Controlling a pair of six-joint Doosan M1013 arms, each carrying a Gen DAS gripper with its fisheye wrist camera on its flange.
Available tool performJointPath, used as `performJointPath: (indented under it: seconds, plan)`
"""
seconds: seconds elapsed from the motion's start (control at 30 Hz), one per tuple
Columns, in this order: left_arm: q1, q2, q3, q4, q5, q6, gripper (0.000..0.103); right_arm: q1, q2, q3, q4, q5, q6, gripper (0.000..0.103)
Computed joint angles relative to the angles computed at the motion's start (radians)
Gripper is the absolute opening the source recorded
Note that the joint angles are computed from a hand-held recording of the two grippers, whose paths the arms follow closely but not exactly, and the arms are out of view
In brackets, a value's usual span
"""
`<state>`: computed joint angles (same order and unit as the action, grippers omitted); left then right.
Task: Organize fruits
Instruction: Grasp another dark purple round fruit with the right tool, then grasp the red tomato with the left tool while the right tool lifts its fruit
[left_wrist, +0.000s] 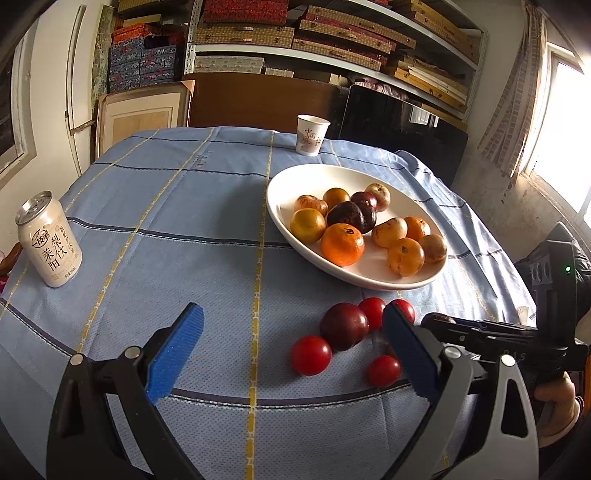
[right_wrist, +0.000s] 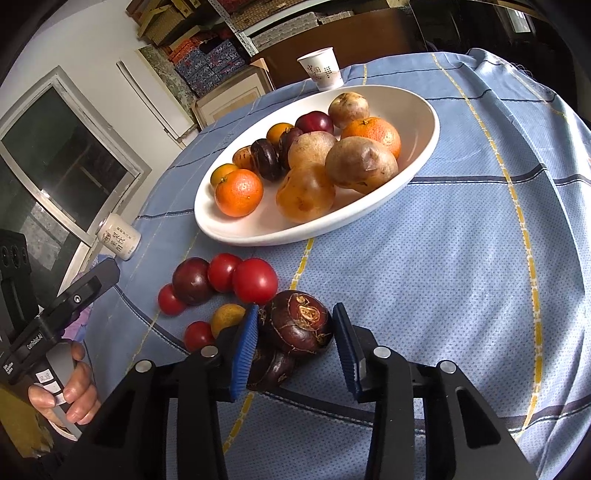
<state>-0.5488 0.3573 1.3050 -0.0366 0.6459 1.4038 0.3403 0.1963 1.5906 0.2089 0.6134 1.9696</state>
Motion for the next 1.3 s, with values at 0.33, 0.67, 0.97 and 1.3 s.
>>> performJointPath:
  seconds: [0.33,0.67,0.97,1.3]
  plan:
    - [0.018,0.017,-0.016,-0.122,0.048,0.108,0.095,0.006,-0.016,0.01,-0.04,-0.028,0.019,0.04]
    - [0.004,0.053,-0.051,-0.106,0.164,0.178,0.054,0.0,-0.046,0.038,-0.064,-0.084,0.058,0.04]
    - [-0.007,0.069,-0.062,-0.085,0.204,0.201,0.048,0.001,-0.048,0.042,-0.071,-0.09,0.063,0.04]
    - [0.0,0.085,-0.075,-0.123,0.206,0.219,0.041,0.008,-0.049,0.04,-0.093,-0.09,0.079,0.04]
